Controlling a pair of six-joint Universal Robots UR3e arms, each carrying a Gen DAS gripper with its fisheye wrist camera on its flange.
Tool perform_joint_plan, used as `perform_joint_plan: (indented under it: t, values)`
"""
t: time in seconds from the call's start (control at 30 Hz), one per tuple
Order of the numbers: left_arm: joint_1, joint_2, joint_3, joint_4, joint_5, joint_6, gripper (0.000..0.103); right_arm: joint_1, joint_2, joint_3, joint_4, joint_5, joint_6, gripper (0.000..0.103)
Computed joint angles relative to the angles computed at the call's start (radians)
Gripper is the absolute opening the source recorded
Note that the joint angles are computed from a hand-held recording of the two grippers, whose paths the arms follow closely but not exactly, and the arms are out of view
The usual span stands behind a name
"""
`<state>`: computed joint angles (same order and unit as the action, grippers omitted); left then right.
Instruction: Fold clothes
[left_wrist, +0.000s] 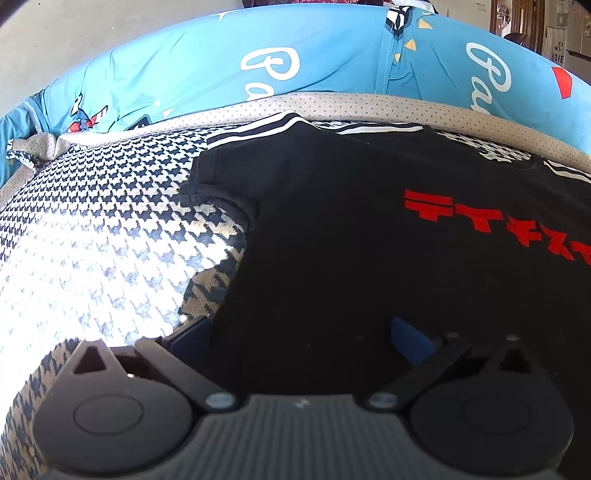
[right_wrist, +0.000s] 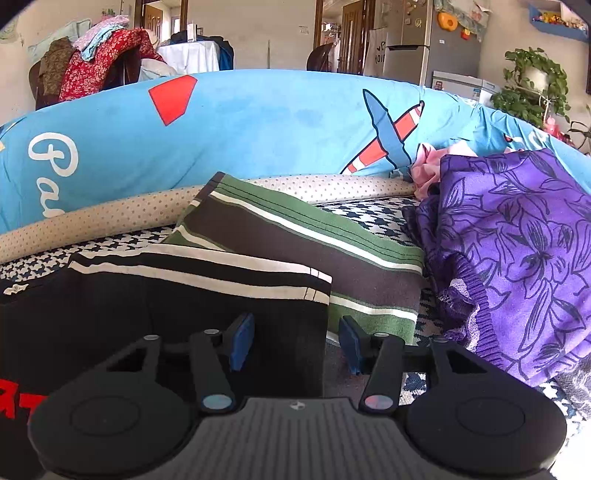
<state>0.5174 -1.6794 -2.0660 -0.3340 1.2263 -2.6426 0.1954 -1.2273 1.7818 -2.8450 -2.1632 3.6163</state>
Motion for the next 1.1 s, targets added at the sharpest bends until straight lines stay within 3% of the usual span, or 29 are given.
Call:
perform_joint_plan:
  t: [0.13,0.37,0.57,0.7,0.83,1.1]
  values:
    - [0.012,0.039,-0.033,0.0,-0.008,0.019,0.103,0.018,-0.043,0.015,0.008,-0.011,0.027,0.048]
    - [0.074,0.193,-0.145,-0.048,-0.101,0.123,0.103,-0.014,-0.221,0.193,-0.065,0.175,-0.025,0.049]
    - [0.178,0.356,-0.238,-0.214,-0.204,0.259,0.103,0.03,-0.218,0.209,-0.025,0.234,-0.076,0.049]
    - [0.232,0.451,-0.292,-0.306,-0.209,0.336,0.103,0.043,-0.2,0.191,0.06,0.254,-0.093,0.049]
    - [0.29,0.528,-0.33,-0.379,-0.23,0.391,0.103,0.063,-0.183,0.202,0.057,0.214,-0.134,0.05]
    - [0.447,0.691,-0.365,-0.606,-0.294,0.571,0.103,0.138,-0.22,0.198,0.107,0.114,-0.027,0.052]
